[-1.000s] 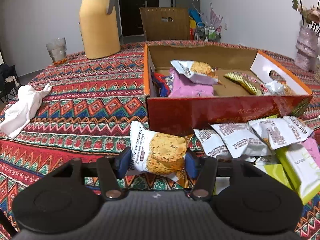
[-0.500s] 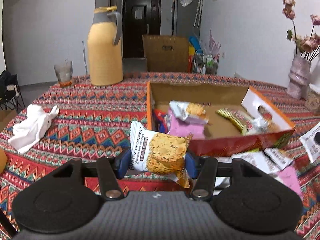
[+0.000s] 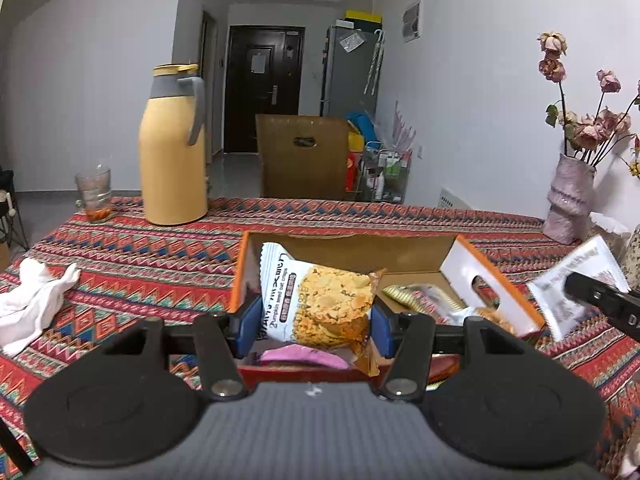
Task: Organize snacks
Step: 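Carry the cookie packet and white wrapper into the box and open both tools, then withdraw both tools from the box back to the snack pile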
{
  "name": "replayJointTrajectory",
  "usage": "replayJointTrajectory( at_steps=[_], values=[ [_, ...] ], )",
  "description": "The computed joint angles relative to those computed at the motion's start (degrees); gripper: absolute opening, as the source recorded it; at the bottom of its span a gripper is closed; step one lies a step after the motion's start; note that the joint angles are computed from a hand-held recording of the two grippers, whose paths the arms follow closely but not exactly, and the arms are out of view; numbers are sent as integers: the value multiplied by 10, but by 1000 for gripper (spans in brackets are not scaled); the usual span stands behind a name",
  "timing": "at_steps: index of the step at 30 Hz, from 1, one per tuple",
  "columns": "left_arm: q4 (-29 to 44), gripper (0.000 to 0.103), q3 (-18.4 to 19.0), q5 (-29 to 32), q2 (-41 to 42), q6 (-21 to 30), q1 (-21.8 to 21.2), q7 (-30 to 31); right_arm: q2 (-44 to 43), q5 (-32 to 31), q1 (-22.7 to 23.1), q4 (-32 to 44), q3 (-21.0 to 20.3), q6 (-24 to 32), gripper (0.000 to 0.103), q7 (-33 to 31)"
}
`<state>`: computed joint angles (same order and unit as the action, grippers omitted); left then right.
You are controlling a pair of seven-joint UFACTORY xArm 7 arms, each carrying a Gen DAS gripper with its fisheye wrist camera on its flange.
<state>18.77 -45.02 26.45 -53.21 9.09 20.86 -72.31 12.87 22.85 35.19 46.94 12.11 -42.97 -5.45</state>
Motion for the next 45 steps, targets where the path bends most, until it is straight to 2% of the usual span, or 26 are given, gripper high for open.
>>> replayJointTrajectory(
  at_steps=[11,20,28,34,35,37,38,40,41,42,45],
  values=[
    [81,56,-97,0,53,-48,142,-12,55,-52,-2,100,-10,28,14,0],
    [116,56,-191,-29,68,-83,260,-19,127,-75,2,186,-24,47,14,14],
    [106,56,-236,-60,75,-129,307,3,154,-99,-2,201,-29,65,14,31],
    [99,58,-251,-83,85,-143,315,24,161,-71,21,212,-49,99,14,18],
    [97,61,-250,-87,81,-143,312,24,161,-67,23,212,-51,102,17,17],
    [90,73,-246,-97,69,-145,305,21,160,-51,31,210,-59,104,18,11],
    [87,78,-243,-102,62,-142,300,18,158,-49,31,208,-59,107,23,11],
    [81,95,-241,-110,38,-132,291,7,156,-45,31,203,-59,106,45,11],
    [80,101,-240,-111,31,-127,290,3,155,-39,35,201,-62,103,63,8],
    [79,103,-240,-113,24,-121,288,-3,155,-30,40,203,-65,100,78,4],
    [82,103,-235,-106,25,-101,282,-12,151,-8,47,199,-69,93,101,-7]
  ],
)
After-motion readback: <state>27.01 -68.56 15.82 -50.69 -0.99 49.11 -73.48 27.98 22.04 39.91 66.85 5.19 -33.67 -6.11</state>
